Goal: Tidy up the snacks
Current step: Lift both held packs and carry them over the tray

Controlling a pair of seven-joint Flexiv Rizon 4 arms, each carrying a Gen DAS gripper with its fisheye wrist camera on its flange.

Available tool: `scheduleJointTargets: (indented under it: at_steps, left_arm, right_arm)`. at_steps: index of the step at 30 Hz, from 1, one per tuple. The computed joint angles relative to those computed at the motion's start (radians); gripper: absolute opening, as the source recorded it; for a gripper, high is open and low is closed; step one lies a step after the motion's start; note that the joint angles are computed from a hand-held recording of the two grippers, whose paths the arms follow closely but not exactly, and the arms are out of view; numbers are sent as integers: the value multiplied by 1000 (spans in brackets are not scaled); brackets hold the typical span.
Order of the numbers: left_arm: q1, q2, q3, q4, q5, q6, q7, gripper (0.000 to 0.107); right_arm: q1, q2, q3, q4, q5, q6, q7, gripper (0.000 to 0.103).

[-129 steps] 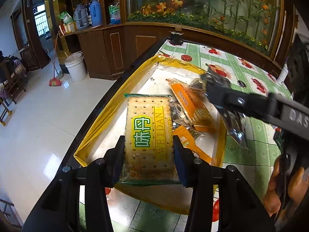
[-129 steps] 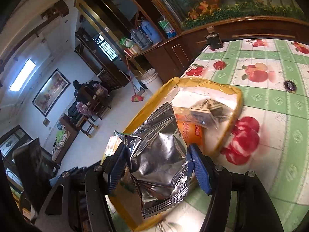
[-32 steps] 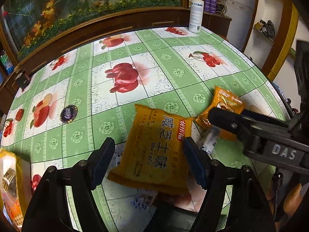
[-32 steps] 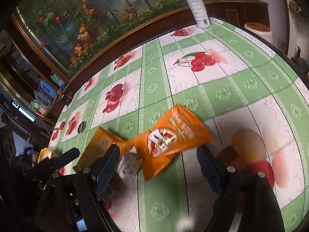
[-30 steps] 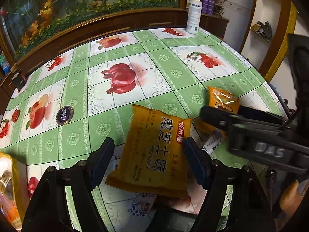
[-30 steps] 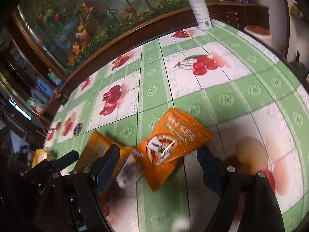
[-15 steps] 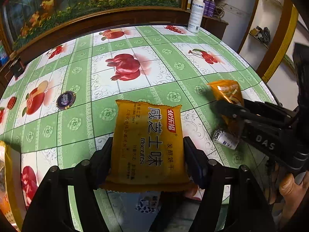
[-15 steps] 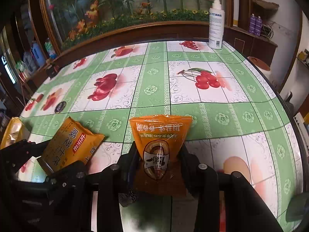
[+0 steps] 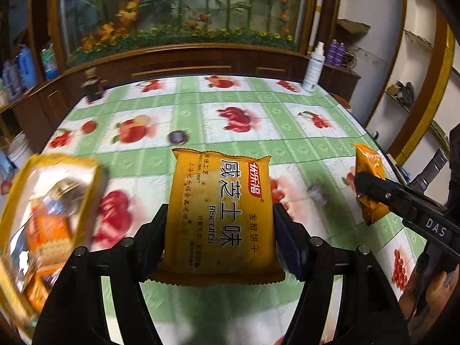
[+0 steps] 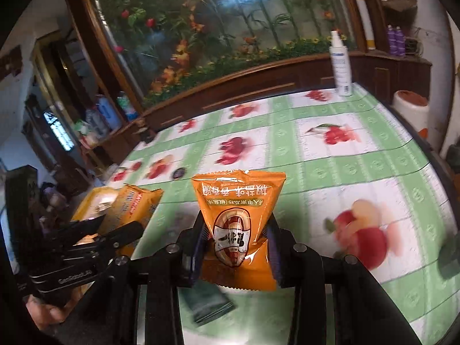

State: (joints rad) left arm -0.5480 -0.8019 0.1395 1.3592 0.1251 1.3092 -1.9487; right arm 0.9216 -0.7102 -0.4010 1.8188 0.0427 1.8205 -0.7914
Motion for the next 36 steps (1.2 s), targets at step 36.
scheduleJointTargets:
  at_steps: [36]
  left_arm:
    - [-100, 327, 203, 334, 685, -110, -785, 69]
  right_arm:
    - [59, -22, 214, -65, -129, -36, -18, 39]
